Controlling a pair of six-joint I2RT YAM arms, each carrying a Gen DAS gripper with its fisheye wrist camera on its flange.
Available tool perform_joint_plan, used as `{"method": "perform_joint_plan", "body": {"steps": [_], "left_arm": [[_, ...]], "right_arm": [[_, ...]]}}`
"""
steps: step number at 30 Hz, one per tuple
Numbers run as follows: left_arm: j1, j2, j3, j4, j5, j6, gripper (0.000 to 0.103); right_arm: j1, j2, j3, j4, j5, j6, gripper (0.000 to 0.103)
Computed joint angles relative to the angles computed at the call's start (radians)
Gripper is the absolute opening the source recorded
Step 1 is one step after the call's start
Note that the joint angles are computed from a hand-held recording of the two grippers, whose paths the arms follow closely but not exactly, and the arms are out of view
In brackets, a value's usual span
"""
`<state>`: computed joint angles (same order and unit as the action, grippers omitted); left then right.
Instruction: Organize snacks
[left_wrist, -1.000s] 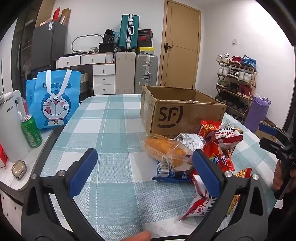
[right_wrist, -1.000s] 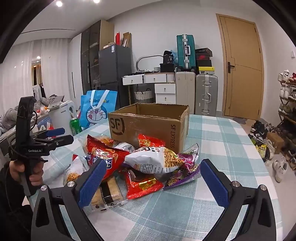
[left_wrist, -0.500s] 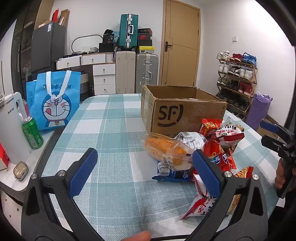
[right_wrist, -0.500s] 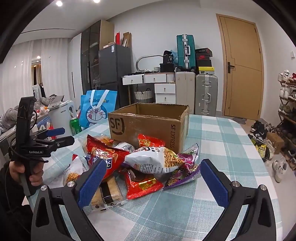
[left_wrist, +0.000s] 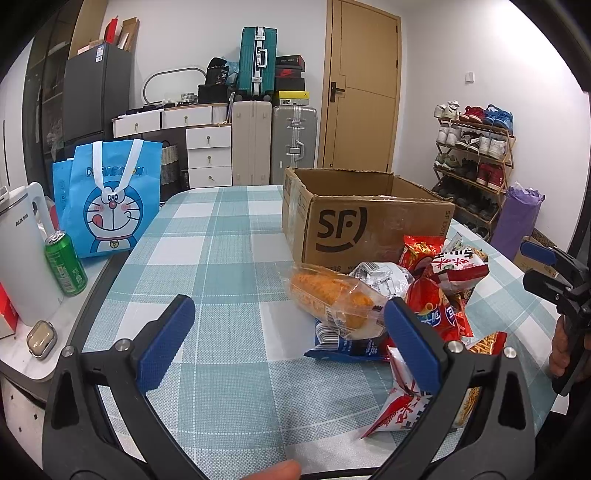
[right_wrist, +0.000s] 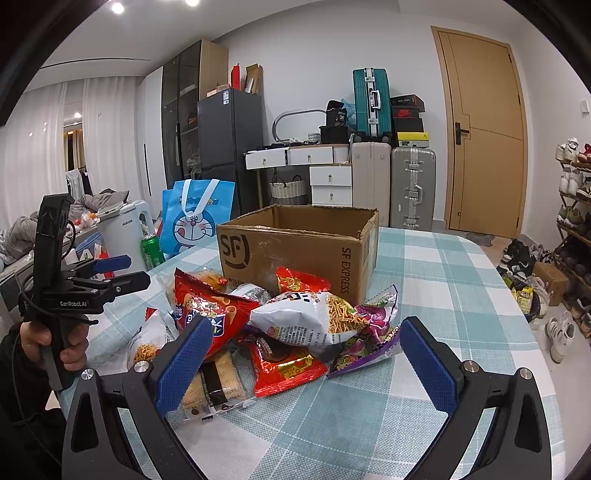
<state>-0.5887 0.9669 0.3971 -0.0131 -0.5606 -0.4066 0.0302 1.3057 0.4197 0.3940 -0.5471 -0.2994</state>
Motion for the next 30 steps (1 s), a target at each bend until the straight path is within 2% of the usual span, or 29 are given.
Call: {"method": "perform_joint_plan", "body": {"steps": [30], "left_arm": [[0.005,-0.002,0.0,-0.006,0.006,0.001,0.102]], "right_arm": [[0.003,0.006,0.002,0.002,0.01,-0.004,0.103]]}}
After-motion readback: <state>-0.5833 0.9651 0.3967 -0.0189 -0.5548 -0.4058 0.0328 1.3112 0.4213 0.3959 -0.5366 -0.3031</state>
